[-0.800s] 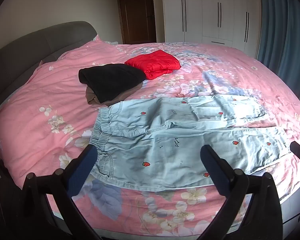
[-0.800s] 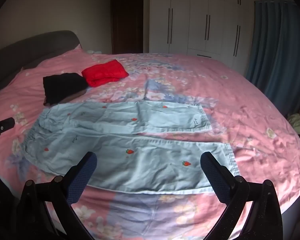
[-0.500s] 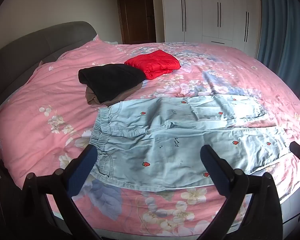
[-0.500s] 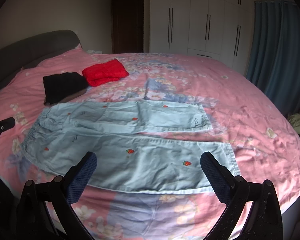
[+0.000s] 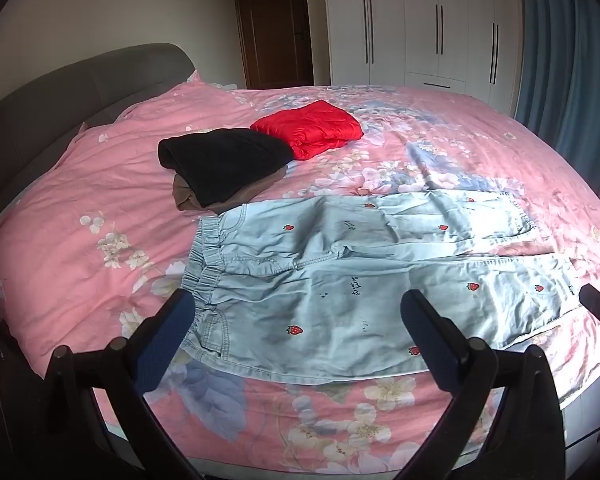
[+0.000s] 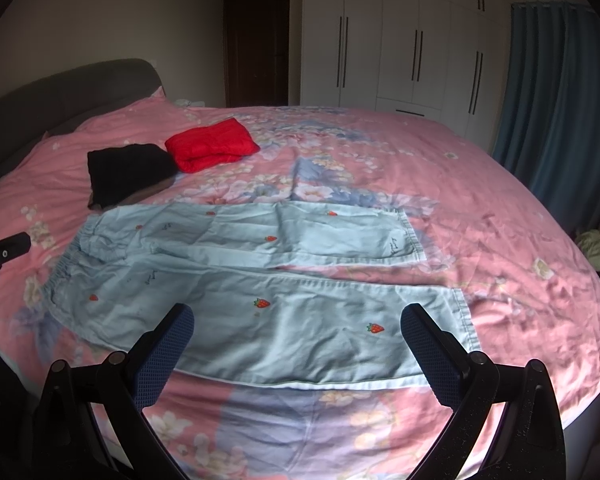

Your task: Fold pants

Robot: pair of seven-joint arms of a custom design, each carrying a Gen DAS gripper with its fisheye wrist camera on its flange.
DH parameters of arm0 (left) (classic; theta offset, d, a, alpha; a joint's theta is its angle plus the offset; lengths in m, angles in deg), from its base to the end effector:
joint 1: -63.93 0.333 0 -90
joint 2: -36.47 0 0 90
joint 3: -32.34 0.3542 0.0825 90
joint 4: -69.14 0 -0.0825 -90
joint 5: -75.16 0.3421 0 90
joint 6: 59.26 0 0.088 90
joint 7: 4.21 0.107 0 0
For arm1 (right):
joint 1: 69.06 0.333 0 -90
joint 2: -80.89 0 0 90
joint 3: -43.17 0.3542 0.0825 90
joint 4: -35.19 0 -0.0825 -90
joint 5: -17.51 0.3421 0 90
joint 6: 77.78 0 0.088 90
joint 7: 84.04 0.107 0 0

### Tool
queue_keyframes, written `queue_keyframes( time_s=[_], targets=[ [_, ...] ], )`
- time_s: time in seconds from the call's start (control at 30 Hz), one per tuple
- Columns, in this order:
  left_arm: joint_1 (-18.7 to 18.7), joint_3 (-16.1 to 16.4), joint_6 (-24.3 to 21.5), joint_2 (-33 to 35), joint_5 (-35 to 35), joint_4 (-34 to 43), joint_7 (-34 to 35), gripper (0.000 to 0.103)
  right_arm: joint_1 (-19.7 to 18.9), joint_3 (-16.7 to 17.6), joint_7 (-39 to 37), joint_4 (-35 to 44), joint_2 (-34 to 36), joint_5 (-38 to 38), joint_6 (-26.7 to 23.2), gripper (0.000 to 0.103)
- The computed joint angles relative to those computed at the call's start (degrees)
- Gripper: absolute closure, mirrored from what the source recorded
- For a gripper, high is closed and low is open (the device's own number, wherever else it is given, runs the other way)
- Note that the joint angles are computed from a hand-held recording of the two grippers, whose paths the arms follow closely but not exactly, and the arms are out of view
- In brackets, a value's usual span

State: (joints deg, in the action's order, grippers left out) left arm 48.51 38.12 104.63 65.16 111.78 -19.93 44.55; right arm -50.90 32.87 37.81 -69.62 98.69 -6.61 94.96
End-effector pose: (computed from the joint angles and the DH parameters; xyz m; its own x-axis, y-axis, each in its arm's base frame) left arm 0.6973 -0.1687 0.4972 0.0109 -0.9968 -0.0793 -0.6368 0.0542 -0.7691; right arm 0.6408 0.1351 0.5248 0.0190 -0.9996 -0.0205 -0.6247 0.0041 -0.7809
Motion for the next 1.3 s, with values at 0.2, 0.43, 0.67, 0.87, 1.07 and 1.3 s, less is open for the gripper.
queue_keyframes(
  time_s=[0.2, 0.43, 0.67, 0.87, 1.07, 1.3],
  targets=[
    [0.46, -0.62, -0.62, 0.06, -0.77, 0.22, 1.22, 0.000, 0.21, -0.13, -0.14, 0.46, 0.67, 0.45, 0.48, 0.001],
    [0.25, 0.22, 0.49, 0.56, -0.80, 0.36, 1.05, 0.000, 1.26, -1.42, 0.57, 0.33, 1.14, 0.11, 1.58, 0.001],
    [0.48, 0.68, 2.43, 1.20, -1.07, 0.28, 0.84, 0.000, 2.07, -2.19, 1.18, 0.35, 1.18, -0.94, 1.14, 0.001],
    [5.18, -4.73, 2.75, 5.23, -10.69, 3.02, 6.36, 0.000, 3.01, -3.36, 2.36, 0.07, 2.07, -1.70, 3.26, 0.001],
    [14.85, -16.38, -3.21, 12.39, -29.52, 8.68, 13.77, 0.000, 4.73, -4.18, -0.57, 0.60, 4.98, -2.04, 3.74, 0.001],
    [20.05, -17.26, -2.29, 14.52, -42.42, 6.13, 14.39, 0.002, 8.07, -6.82, -5.90, 6.48, 13.39, -6.16, 8.28, 0.001]
  ],
)
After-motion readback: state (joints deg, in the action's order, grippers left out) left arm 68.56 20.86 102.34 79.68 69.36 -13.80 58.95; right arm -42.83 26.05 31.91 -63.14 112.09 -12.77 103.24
